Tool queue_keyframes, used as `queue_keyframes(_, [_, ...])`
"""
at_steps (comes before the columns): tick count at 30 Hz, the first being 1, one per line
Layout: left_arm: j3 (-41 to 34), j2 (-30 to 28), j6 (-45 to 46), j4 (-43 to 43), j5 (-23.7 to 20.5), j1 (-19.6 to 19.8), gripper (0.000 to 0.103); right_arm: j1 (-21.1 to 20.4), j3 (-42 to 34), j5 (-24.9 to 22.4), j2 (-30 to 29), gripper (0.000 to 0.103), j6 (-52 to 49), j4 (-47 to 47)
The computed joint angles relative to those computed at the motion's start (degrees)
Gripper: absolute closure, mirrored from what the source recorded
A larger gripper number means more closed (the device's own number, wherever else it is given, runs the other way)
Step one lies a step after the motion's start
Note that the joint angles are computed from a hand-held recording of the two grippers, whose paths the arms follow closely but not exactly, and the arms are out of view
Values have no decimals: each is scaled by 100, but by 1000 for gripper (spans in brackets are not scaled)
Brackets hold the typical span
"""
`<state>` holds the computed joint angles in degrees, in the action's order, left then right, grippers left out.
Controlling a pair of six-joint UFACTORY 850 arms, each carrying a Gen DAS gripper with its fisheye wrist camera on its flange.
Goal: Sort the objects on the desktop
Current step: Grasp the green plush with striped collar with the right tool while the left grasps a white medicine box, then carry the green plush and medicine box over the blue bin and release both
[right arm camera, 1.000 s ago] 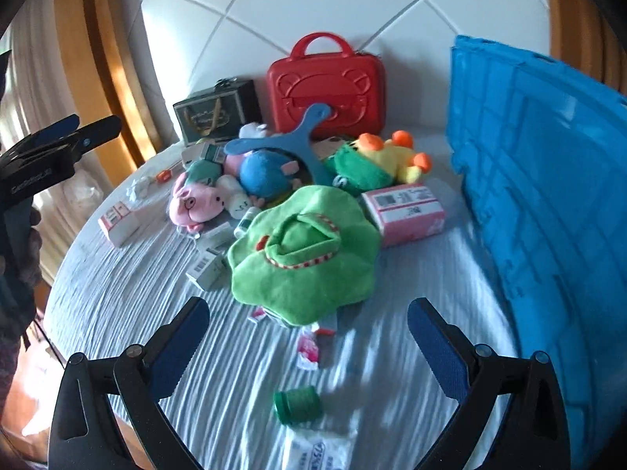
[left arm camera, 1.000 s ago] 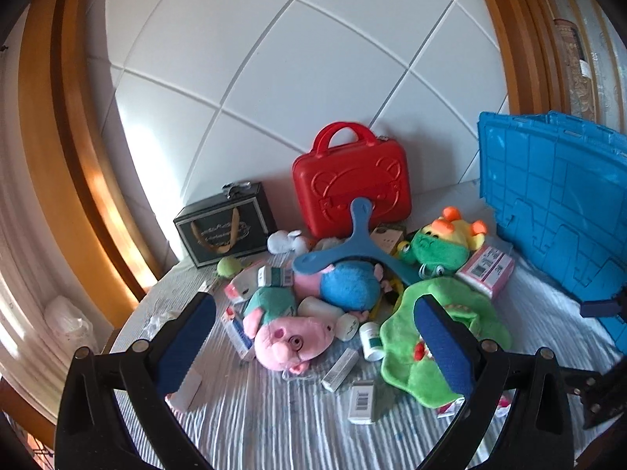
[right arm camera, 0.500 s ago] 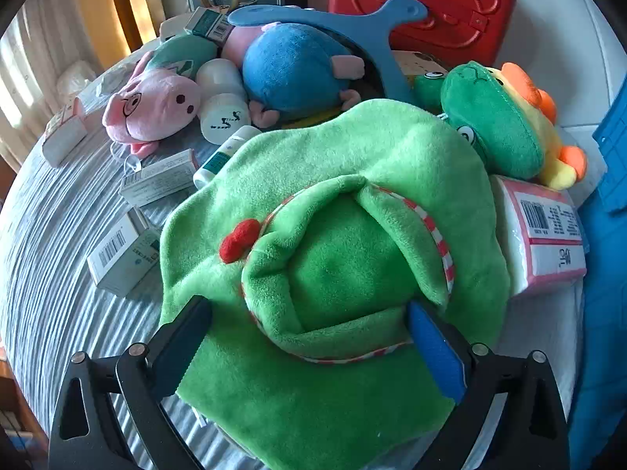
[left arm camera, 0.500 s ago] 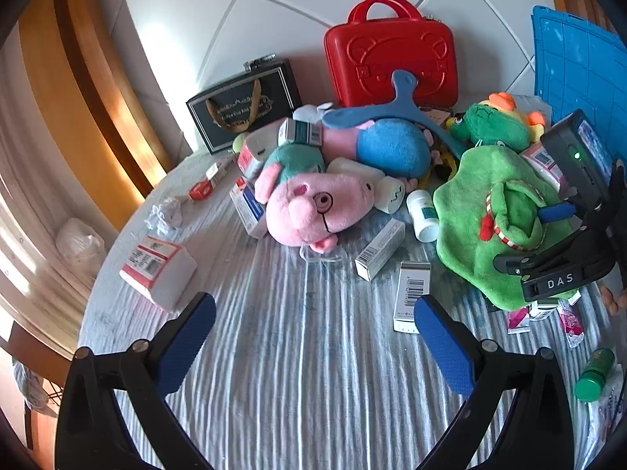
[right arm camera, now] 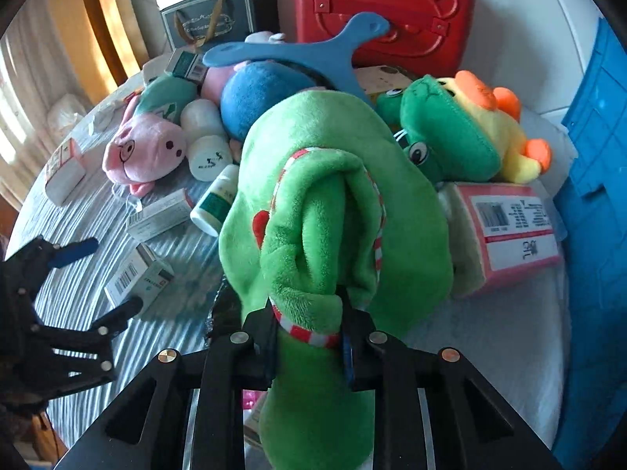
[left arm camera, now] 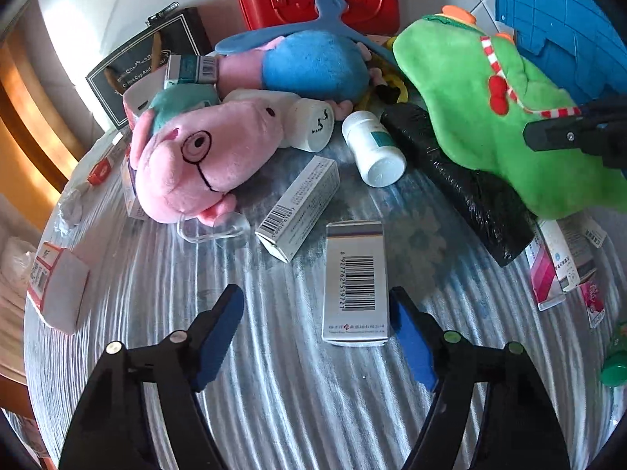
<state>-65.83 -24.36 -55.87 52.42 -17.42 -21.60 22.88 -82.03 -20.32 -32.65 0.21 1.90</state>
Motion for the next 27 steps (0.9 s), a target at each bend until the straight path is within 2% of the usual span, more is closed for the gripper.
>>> queue_keyframes(2, [-92,-100,295,-207,36,7,47,-52,50,32,81,80,-232,293])
queue_keyframes(5, [-83,-100,728,-571,292,43,74,-17,49,84,112,81,-45,122])
queue_keyframes(8, [-10,5,376,-114,168,-47,74,-28,118,153,195,82,55,65])
queue_keyframes(10, [115,188,264,-33,291,-52,74,-45,212,215,314,83,136,42])
queue_keyframes(13, [227,469,-280,649,251,-143,74,-52,347,314,500,84,233,8])
queue_keyframes(17, [320,931,-1100,1713,233,-273,74,-18,634,512,931,84,627,-341])
queue_keyframes(20, [234,1212,-1196,1981,257,-338,74,3,843,607,1315,84,904,-534])
queue_keyframes(27, [-320,1628,-1397,2538,627,-621,74,58,1401,760,2717,84,3463,-2907])
